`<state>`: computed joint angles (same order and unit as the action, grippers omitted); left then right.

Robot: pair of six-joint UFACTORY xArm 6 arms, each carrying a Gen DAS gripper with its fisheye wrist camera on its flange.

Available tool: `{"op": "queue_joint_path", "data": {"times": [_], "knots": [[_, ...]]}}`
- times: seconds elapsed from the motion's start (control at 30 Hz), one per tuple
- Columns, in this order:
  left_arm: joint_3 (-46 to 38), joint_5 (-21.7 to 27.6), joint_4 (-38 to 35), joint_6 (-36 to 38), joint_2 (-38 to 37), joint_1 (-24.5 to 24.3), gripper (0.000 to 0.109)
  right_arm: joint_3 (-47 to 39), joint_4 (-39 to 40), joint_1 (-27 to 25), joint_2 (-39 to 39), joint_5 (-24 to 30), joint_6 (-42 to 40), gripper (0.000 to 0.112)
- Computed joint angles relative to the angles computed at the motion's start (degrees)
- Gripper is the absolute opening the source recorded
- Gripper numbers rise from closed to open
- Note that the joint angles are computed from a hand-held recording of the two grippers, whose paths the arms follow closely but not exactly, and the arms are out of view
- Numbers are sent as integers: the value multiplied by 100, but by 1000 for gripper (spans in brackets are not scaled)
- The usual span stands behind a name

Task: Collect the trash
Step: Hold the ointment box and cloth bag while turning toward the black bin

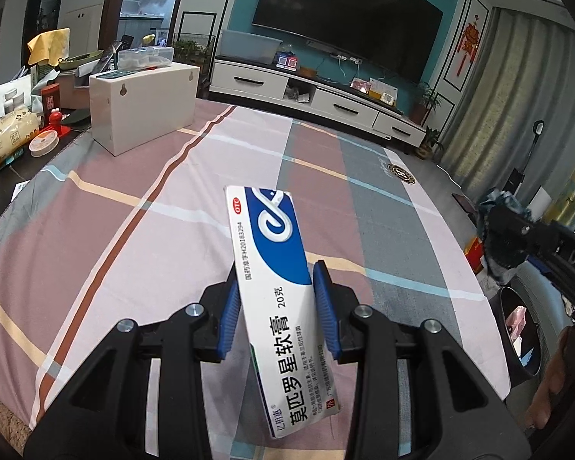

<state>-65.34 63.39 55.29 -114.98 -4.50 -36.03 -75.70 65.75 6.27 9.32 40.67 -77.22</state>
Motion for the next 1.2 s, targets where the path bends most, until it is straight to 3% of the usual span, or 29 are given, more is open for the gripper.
{"op": "queue_joint_path", "data": {"times": [0.53,0.97,1.2], "knots": [[22,121,89,-48,-122,-119,38,365,14,104,-333,90,-556,60],[-272,327,243,78,49,-282,38,410,578,-316,-635,621,-909,60],[-791,407,332,321,417,-364,38,396,992,-508,-727,478,-1198,60]]}}
